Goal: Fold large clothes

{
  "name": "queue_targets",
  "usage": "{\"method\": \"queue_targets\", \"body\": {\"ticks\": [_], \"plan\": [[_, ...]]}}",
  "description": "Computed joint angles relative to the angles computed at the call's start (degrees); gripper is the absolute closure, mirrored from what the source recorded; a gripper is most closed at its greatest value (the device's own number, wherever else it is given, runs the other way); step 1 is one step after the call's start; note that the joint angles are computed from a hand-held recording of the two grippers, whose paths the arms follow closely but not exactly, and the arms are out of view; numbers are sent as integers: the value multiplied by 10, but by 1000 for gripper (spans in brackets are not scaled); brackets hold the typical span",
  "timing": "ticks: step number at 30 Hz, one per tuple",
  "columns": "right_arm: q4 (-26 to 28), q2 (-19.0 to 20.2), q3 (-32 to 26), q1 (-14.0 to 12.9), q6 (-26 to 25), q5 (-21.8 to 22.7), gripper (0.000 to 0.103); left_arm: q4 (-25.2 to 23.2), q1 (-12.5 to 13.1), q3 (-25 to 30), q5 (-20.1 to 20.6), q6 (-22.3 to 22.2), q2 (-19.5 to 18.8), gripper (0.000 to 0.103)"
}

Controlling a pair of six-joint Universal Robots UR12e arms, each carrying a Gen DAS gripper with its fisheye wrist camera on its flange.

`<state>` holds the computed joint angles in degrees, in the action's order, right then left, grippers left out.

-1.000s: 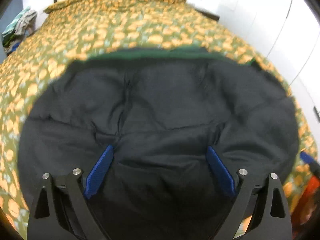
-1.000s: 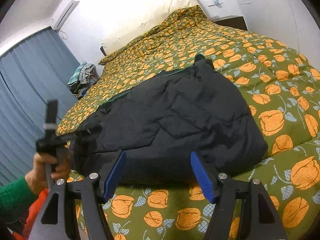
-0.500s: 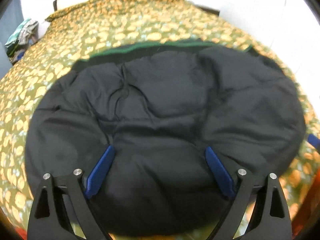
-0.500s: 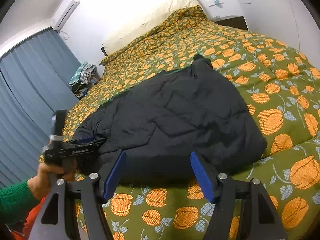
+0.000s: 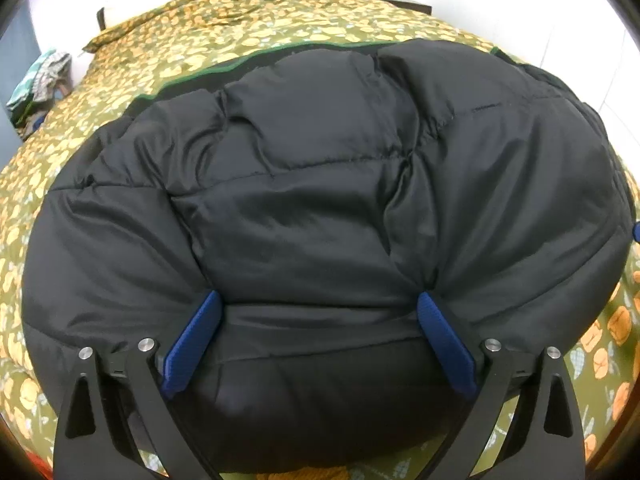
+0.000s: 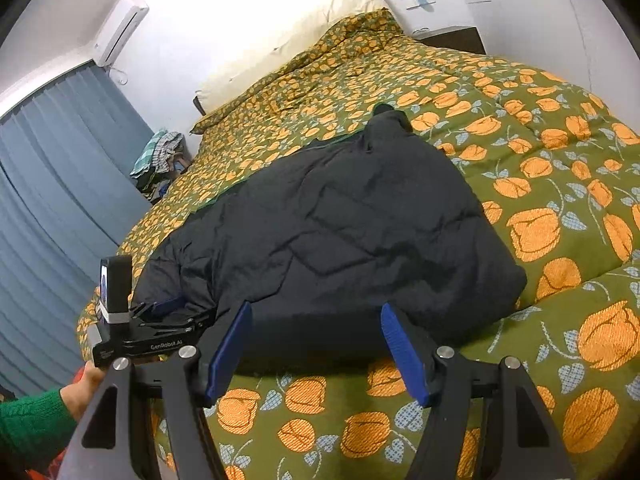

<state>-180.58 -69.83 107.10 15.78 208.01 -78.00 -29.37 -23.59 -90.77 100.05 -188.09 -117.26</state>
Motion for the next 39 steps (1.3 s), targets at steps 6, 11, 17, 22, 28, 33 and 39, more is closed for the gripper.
{"method": "queue_targets", "body": {"ticks": [6,11,17,22,28,33,39], "plan": [[5,0,0,1,6,-10,34,3,-3,-7,8,-2,6,5],[12,-7,4,4,19,-52,29,-5,-3,-34,-17,-29,44,6],[-11,-8,17,-9,80,-53,22,27,15,-42,-75,-100,63,6],[14,-8,14,-10,100,-64,21,31,23,-3,-90,-136,38,6],[-16,-14,40,-30,198,-30,21,7,18,47,-91,-130,-4,8],[-34,12,28,-41,242,53,19,-15,12,58,-77,-128,-22,7],[-69,58,-5,-47,328,63,13,-25,6,64,-54,-95,-31,6]]}}
